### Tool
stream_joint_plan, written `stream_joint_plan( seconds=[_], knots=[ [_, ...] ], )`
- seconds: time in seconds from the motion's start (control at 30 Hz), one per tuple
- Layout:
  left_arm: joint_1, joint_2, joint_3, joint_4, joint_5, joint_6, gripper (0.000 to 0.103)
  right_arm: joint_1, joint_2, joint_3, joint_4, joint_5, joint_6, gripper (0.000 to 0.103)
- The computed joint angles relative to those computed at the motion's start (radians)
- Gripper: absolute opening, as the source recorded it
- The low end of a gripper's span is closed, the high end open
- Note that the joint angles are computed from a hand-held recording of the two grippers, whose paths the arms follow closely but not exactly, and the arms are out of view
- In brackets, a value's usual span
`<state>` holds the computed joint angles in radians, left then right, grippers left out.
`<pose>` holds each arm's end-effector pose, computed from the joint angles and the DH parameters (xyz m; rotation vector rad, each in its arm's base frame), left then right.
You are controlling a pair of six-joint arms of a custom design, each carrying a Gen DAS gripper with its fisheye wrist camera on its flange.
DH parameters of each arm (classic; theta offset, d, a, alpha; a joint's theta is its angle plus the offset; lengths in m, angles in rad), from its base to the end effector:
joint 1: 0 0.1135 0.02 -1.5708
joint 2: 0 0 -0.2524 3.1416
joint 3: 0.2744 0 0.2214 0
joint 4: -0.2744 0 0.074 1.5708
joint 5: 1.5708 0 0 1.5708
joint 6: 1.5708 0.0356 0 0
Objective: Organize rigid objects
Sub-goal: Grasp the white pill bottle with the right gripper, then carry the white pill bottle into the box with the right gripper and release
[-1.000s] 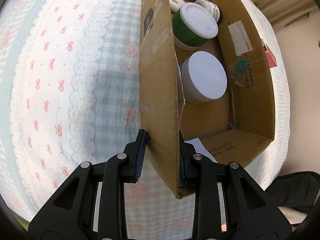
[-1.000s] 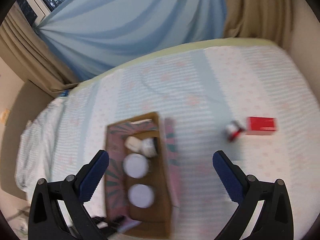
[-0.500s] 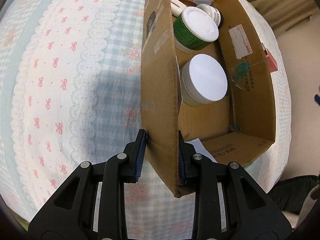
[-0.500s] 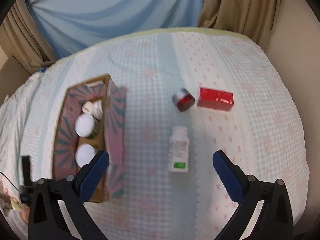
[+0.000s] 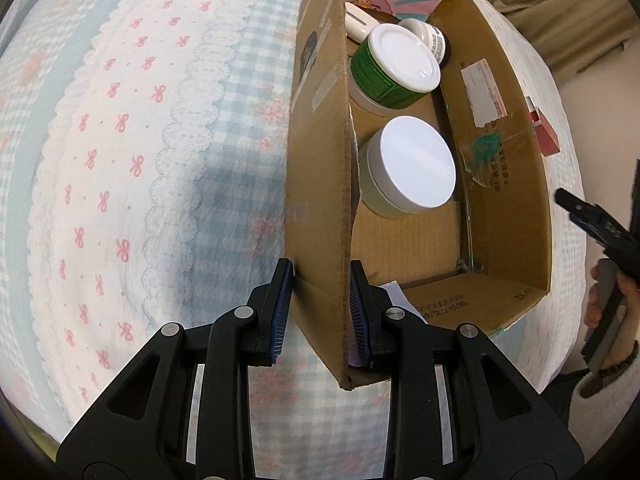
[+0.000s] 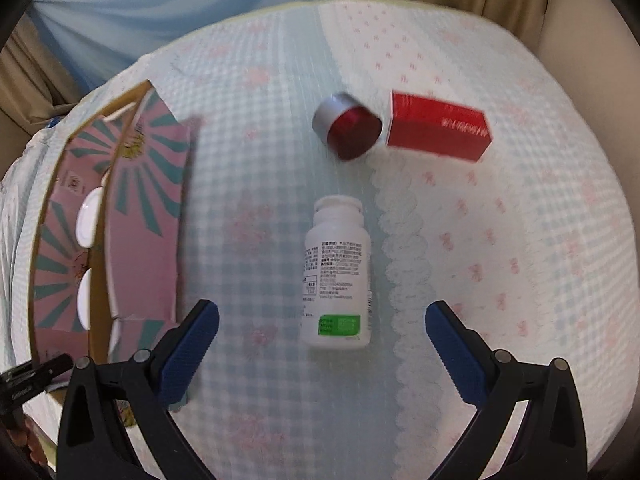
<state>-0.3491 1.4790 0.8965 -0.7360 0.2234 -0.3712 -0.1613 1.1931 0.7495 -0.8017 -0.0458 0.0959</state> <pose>0.2181 -0.0878 0.1924 0.0094 2.9525 -0.4418 0.1781 -0.0273 0.2070 0.3505 2.7925 0.0493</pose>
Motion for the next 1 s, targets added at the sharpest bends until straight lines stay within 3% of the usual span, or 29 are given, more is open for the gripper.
stream_joint_plan(
  seconds=[0.23, 0.37, 0.43, 0.5, 1.0],
  knots=[
    [-0.006, -0.018, -0.006, -0.004, -0.011, -0.016, 0.025, -0.012, 0.207, -0.017, 0.151, 0.022, 0.032, 0.074],
    [-0.006, -0.026, -0.008, -0.008, -0.012, -0.022, 0.025, 0.007, 0.255, -0.015, 0.175, 0.046, 0.04, 0.067],
    [-0.006, -0.027, -0.007, -0.009, -0.012, -0.022, 0.025, 0.028, 0.268, -0.012, 0.172, 0.062, 0.042, 0.052],
    [-0.004, -0.028, -0.009, -0.009, -0.011, -0.021, 0.025, 0.054, 0.271, -0.018, 0.174, 0.09, 0.048, 0.046],
    [-0.005, -0.027, -0.003, -0.017, -0.005, -0.007, 0.025, -0.014, 0.237, -0.026, 0.154, 0.023, 0.015, 0.046]
  ],
)
